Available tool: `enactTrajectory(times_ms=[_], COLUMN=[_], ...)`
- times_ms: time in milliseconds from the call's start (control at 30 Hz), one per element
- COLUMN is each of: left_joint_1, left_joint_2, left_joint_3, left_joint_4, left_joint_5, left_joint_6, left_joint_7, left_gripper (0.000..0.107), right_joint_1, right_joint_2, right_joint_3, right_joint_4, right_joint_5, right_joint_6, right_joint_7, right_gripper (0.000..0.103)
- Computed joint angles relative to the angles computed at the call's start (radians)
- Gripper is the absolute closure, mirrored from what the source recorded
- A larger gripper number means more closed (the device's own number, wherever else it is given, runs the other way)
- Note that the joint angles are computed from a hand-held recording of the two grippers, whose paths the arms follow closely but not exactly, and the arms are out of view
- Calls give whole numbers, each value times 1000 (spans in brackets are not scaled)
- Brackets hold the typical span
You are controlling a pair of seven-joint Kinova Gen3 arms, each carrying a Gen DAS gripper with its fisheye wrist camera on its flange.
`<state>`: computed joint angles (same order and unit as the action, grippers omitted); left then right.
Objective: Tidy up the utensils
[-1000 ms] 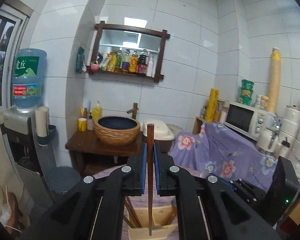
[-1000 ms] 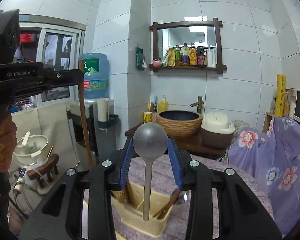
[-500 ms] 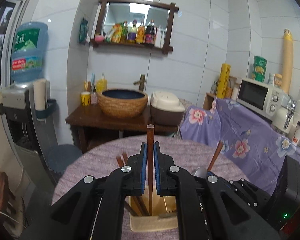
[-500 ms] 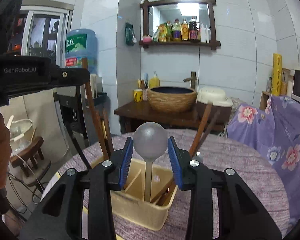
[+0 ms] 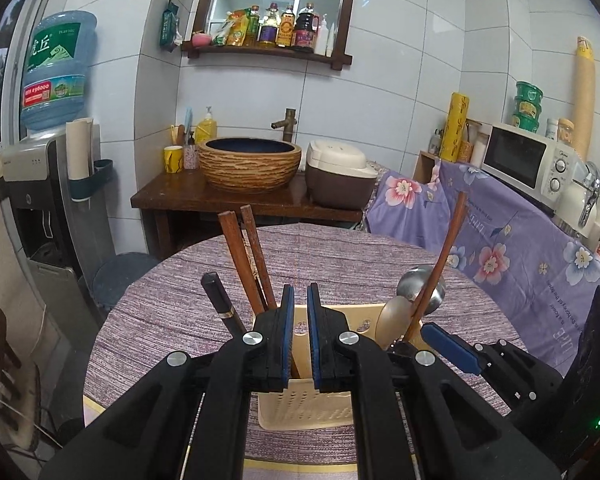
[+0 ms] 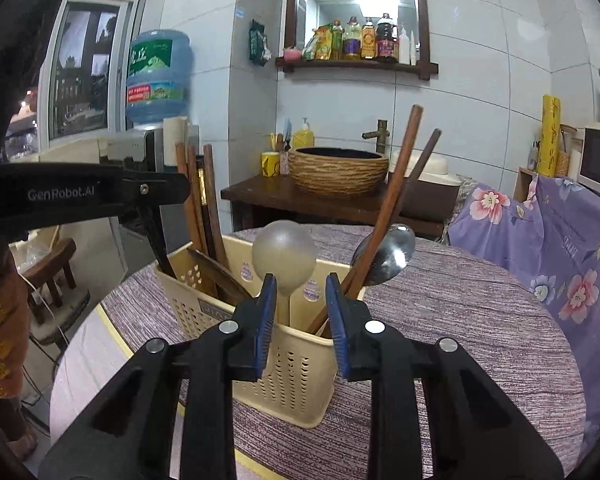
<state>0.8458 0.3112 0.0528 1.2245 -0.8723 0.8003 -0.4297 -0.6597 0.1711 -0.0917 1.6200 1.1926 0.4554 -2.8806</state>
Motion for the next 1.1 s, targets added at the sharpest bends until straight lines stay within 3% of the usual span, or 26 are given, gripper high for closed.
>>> enactTrajectory(times_ms=[100,133,167,200,267,467,567,667,733,833,900,1000,1100], left_joint_1=[14,23,32,44,57,77,73,99,101,92,168,267,363], left_joint_2=[-19,-25,-30,-37,-50,-59,-69,-85,-83,-70,-68,-58,-35], left_joint_3=[-2,-2,-2,-2,3,50,82,88,128,224,206,200,198], left_joint_4=[32,46,59,77,117,194,240,318,347,391,437,512,563], left_joint_5=[-31,-50,-72,-99,-156,-297,-351,-459,-516,-594,-636,-692,-699], left_joint_6=[-18,-19,-15,-15,-23,14,19,14,72,188,270,391,511], left_joint_7=[21,34,53,83,146,269,317,433,487,586,667,789,879], left_gripper=[99,98,91,76,55,29,13,10,10,10,10,10,10], right_joint_1=[0,6,12,16,28,82,101,112,117,90,44,53,3], right_joint_2=[-25,-34,-47,-58,-86,-142,-176,-217,-241,-290,-323,-345,-359], right_joint_3=[-1,-6,-10,-15,-33,-86,-113,-157,-183,-227,-269,-408,-495], right_joint_4=[33,43,59,76,115,180,237,315,365,455,524,609,658], right_joint_5=[15,12,18,29,44,-36,5,87,145,232,282,336,302], right_joint_6=[2,-4,-11,-15,-19,10,33,73,86,136,218,340,457], right_joint_7=[-48,-57,-78,-100,-132,-105,-183,-305,-387,-509,-590,-706,-736], right_gripper=[75,70,66,58,55,41,33,26,18,15,9,6,6])
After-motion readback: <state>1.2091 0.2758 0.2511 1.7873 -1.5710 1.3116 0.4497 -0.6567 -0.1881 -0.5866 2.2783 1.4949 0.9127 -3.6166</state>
